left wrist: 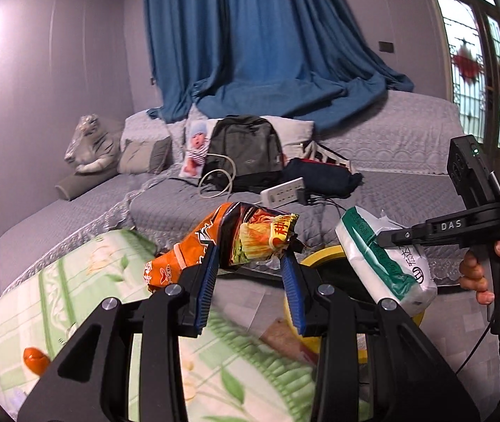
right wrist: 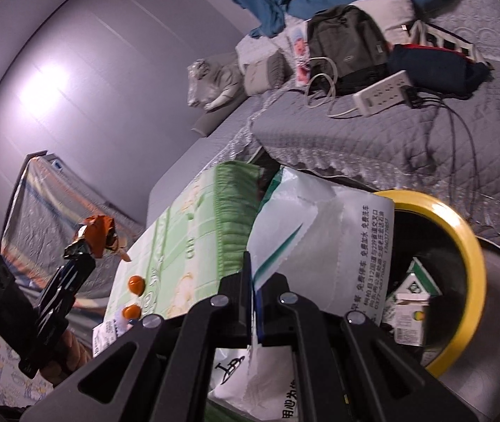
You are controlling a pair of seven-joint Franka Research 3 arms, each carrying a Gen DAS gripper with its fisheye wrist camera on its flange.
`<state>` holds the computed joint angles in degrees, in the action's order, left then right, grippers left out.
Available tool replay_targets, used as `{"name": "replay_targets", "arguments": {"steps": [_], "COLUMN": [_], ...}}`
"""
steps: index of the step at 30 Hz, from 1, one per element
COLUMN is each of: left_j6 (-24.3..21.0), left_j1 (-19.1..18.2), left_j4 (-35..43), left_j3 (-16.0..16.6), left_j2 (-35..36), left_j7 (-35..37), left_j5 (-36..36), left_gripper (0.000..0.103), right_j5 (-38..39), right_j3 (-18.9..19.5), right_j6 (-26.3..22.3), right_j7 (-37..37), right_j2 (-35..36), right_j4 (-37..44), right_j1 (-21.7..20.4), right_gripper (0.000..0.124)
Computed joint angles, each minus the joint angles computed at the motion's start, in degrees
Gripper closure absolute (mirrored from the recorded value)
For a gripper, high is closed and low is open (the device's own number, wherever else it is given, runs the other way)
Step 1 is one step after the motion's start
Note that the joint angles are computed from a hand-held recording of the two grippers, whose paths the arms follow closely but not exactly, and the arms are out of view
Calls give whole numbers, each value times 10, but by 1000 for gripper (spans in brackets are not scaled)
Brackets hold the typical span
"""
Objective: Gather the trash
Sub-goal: 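Carry the tissue pack and snack wrapper over the yellow-rimmed bin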
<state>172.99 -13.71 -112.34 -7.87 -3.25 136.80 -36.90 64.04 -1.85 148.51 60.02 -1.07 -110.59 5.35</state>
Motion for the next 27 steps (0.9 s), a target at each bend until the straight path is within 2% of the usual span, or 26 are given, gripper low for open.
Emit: {"name": "replay_targets", "arguments": {"steps": [7, 12, 18, 24, 27], "left_j6": [-3, -1, -27, -61, -83], "left_j1": [2, 13, 10, 9, -2], "left_j4": [25, 33, 92, 163, 201], "left_j3": [-29, -50, -42, -49, -43], "left_j2": [34, 54, 127, 204, 240], "left_j7": [-8, -50, -214, -290, -332], "left_j5": [20, 71, 253, 348, 405], "left_gripper": [69, 68, 68, 68, 68], "right_j5": [-45, -63, -155, -266, -301], "right_j3": [-8, -13, -13, -12, -10], "right_j6": [29, 12, -9, -35, -74], "right_j7": [41, 58, 129, 207, 227], "right_j2": [0, 11, 41, 77, 105], "right_j4": [-26, -23, 5, 46, 82], "right_j1": [-14, -24, -36, -42, -48], "right_gripper": [123, 123, 123, 123, 123]}}
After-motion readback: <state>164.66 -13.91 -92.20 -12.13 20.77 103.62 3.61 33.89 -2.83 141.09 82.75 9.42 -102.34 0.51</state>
